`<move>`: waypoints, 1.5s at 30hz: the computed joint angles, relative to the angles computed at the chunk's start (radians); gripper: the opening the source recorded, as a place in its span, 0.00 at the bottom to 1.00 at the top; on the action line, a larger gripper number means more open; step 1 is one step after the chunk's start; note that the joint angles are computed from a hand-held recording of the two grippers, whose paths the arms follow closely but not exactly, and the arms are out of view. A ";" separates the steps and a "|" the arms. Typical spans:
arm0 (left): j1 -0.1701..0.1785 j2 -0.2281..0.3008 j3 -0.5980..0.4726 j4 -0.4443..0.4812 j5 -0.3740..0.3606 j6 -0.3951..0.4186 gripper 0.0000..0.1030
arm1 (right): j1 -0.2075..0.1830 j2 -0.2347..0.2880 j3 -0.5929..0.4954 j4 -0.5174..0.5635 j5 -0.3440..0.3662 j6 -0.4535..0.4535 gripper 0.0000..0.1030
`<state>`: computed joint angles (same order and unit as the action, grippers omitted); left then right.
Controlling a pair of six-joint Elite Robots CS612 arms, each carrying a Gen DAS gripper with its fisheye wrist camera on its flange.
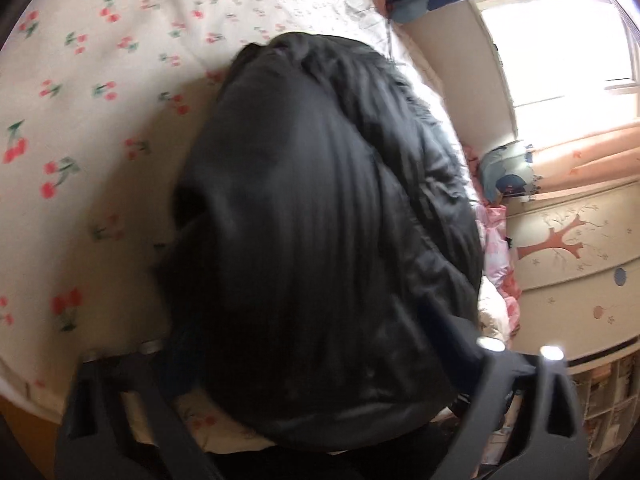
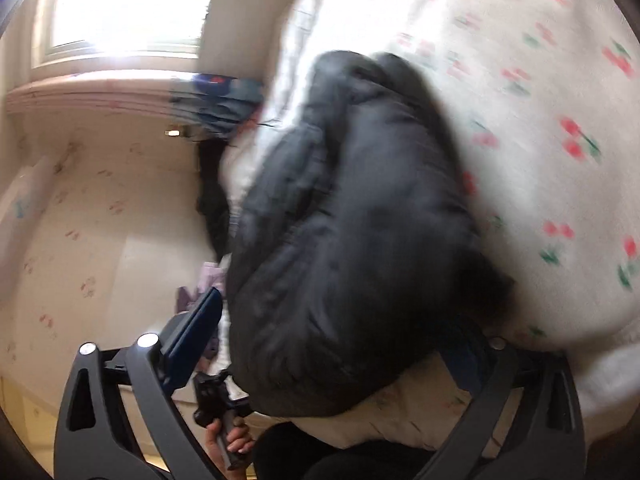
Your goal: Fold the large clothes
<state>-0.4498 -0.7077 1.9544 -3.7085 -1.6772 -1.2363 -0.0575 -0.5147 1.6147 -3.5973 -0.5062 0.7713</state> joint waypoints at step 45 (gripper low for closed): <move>-0.141 -0.025 0.119 -0.219 0.037 -0.061 0.56 | -0.149 -0.212 0.355 -0.085 -0.333 -0.058 0.50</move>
<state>-0.5912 -0.7325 2.0736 -3.9277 -1.6403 -1.2978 -0.2070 -0.7265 1.9697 -3.6823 -0.8390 0.7134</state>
